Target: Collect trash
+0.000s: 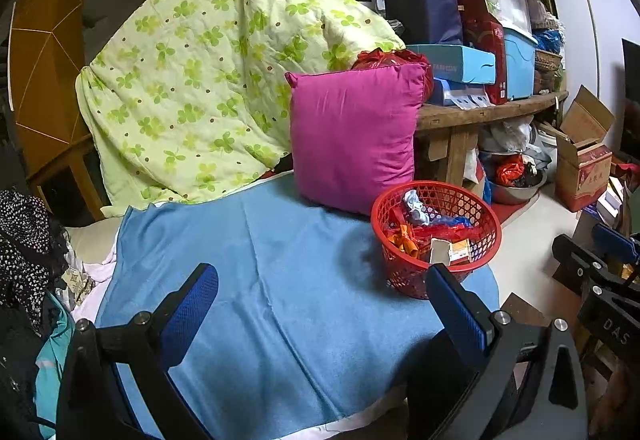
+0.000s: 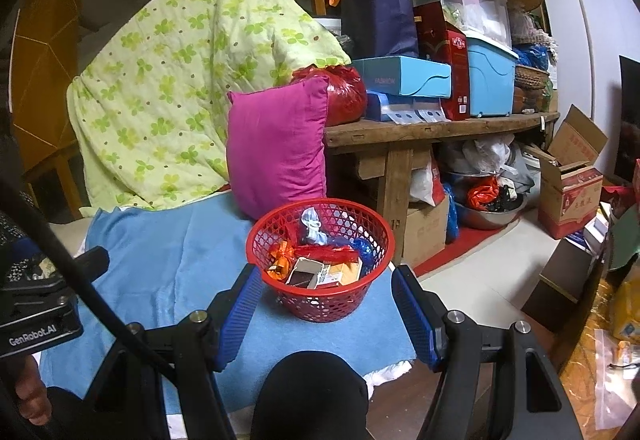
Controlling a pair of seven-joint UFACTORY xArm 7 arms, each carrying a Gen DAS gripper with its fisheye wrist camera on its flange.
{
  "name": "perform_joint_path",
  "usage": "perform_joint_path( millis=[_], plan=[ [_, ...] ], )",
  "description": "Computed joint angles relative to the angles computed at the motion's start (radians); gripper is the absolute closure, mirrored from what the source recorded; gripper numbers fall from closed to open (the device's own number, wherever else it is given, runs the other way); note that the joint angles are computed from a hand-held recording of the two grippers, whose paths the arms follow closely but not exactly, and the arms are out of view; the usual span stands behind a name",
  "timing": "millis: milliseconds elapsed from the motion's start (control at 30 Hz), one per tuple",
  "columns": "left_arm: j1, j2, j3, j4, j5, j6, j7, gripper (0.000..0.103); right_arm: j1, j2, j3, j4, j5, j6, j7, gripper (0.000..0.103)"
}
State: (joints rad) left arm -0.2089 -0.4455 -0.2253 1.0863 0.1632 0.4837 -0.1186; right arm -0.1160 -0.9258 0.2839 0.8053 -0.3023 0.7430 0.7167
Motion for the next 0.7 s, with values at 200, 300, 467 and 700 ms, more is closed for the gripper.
perform_joint_path(
  millis=[200, 300, 467, 700],
  plan=[
    [-0.004, -0.002, 0.002, -0.004, -0.004, 0.000, 0.003, 0.000, -0.006, 0.004, 0.006, 0.008, -0.011, 0.011, 0.000, 0.032],
    [-0.007, -0.002, 0.004, -0.004, -0.005, -0.001, 0.008, 0.000, -0.008, 0.005, 0.006, 0.009, -0.017, 0.011, -0.002, 0.032],
    [-0.009, -0.004, -0.001, -0.005, -0.002, -0.005, 0.013, 0.000, -0.011, 0.007, 0.007, 0.011, -0.021, 0.013, 0.001, 0.032],
    [-0.016, -0.004, 0.004, -0.006, -0.011, -0.002, 0.024, 0.000, -0.016, 0.009, 0.008, 0.011, -0.031, 0.015, -0.001, 0.032]
  ],
)
